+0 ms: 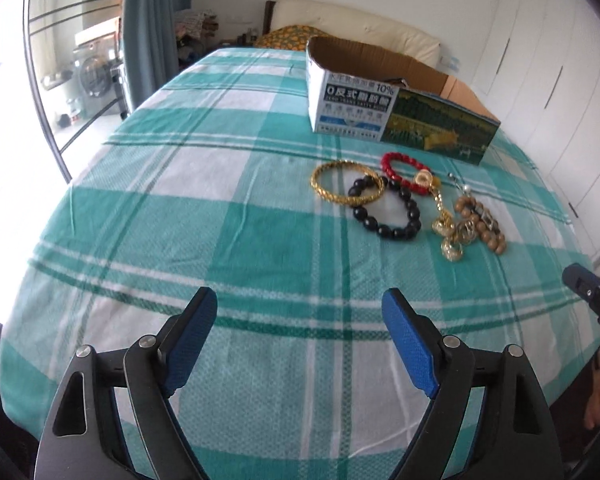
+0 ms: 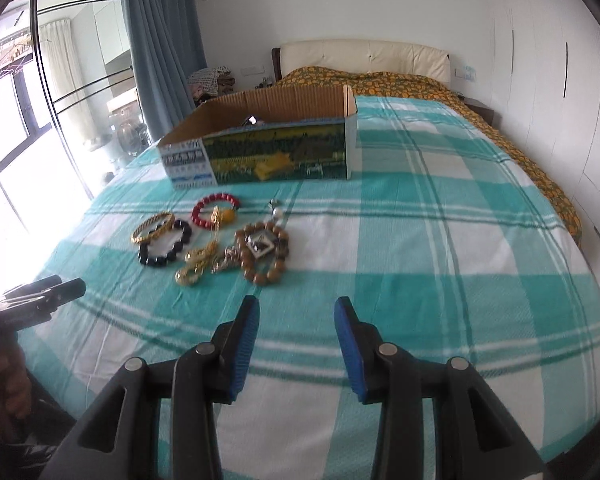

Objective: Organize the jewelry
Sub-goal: 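Reach the right tool to the gold hoop earrings and close on them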

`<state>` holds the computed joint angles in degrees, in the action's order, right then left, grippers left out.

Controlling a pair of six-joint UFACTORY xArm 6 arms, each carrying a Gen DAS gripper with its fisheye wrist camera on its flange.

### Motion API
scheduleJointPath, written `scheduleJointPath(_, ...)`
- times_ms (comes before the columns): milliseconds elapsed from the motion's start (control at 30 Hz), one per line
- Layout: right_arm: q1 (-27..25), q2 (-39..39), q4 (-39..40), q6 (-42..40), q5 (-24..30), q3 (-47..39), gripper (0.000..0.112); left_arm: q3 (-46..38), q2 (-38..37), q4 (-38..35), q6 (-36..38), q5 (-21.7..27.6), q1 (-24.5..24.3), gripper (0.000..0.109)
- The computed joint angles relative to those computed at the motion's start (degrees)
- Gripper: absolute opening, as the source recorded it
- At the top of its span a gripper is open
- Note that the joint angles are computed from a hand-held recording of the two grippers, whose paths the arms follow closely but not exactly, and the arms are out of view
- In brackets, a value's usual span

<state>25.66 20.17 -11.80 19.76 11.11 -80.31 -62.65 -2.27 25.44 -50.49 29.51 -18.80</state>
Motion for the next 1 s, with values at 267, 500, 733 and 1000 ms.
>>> scheduleJointPath(267,1.8,-0.6,5.3,-5.3,-1.8,2.1,0.04,1.1,0.0,0.6,0.2,-1.3,-0.7,0.086)
scheduleJointPath(500,4.3,2.9,22.4,-21.8,1.1,-1.9,0.04,1.7,0.2,0.7,-0.2,-1.2,-0.7,0.086)
scheduleJointPath(733,6.1,10.1,31.4,-29.5,7.4,-12.8,0.04,1.4,0.2,1.9,-1.5,-0.8,-0.4,0.086)
scheduleJointPath(1000,6.2,20.4,26.6,-23.9,15.8,-29.5,0.04,2.0,0.1,1.6,-1.7,-1.2,0.1,0.086)
